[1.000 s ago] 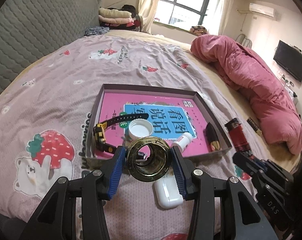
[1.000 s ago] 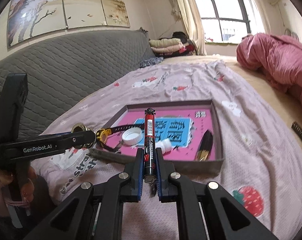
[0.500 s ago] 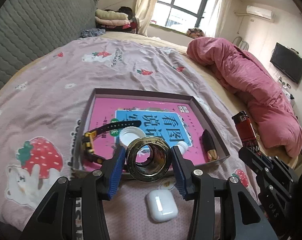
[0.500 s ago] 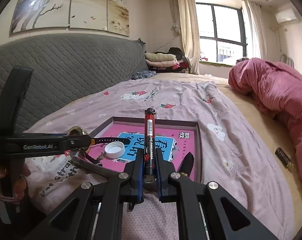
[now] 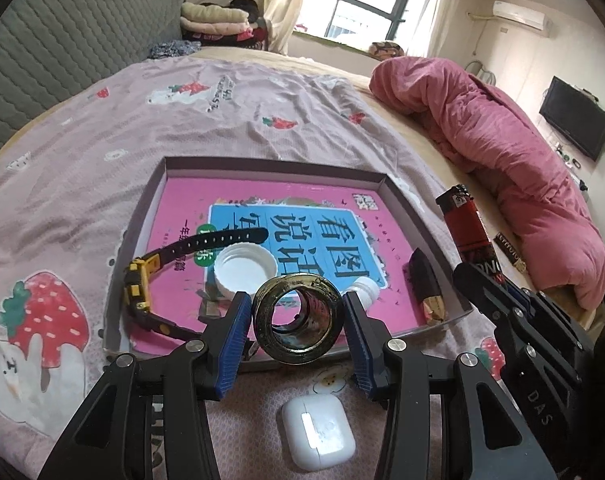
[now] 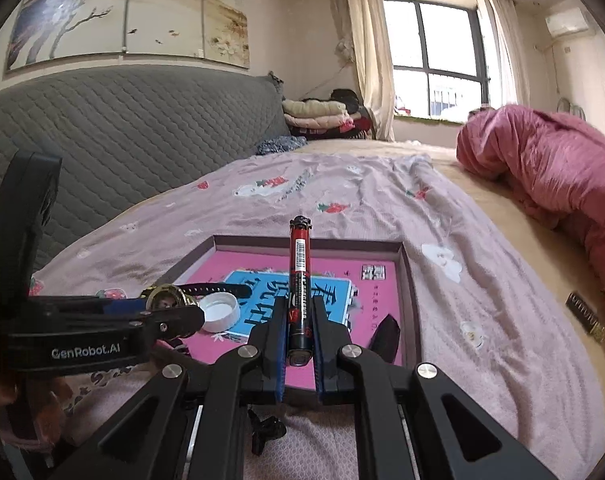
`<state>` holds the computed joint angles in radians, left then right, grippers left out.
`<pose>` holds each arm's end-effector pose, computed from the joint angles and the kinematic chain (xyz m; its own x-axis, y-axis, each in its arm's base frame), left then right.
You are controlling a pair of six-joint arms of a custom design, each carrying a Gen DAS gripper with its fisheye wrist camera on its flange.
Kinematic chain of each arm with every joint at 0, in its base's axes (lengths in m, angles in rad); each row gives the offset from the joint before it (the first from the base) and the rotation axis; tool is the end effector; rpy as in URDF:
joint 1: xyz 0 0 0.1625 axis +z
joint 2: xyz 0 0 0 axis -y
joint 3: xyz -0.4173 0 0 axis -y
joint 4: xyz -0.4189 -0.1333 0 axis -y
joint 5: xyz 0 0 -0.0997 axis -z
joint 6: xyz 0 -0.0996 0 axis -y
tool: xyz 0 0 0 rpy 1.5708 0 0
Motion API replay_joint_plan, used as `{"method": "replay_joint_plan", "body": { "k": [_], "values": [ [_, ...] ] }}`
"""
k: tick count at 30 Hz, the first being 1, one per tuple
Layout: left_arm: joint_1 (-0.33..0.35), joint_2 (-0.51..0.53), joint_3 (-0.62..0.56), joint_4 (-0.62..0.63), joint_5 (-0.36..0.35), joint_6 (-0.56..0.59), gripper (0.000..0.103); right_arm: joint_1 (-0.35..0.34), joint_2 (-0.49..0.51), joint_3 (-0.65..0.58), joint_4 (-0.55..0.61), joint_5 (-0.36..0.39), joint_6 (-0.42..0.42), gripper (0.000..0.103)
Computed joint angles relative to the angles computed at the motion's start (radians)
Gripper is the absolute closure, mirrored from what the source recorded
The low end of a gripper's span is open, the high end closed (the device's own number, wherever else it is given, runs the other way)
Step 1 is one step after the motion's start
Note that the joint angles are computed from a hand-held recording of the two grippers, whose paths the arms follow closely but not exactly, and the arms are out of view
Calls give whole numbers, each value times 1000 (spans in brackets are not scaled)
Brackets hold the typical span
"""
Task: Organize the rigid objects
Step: 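Carry the ring toward the box with left tool while right tool carries the marker over it, then lower the gold ring into the box with left tool while right tool lowers the marker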
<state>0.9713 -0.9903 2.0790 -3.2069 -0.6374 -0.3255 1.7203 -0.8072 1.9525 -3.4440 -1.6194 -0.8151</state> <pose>-0.1280 -0.5654 0.1416 -0.8432 -0.2345 -0.4837 0.2239 0.6649 -0.7126 0.2167 -0.5763 0.0745 -0.5997 -0.6174 0.5091 -0.7986 0.4213 -0.4299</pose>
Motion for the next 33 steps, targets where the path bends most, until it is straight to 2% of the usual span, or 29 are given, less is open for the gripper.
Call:
{"method": "replay_joint_plan", "body": {
  "k": [11,33],
  "values": [
    [31,38,-54,37,-11,4,55,-14,30,-48,23,5,13,92],
    [59,41,-92,177,-50,-53,55,-15,65,-96,44,2,14,92]
  ]
}}
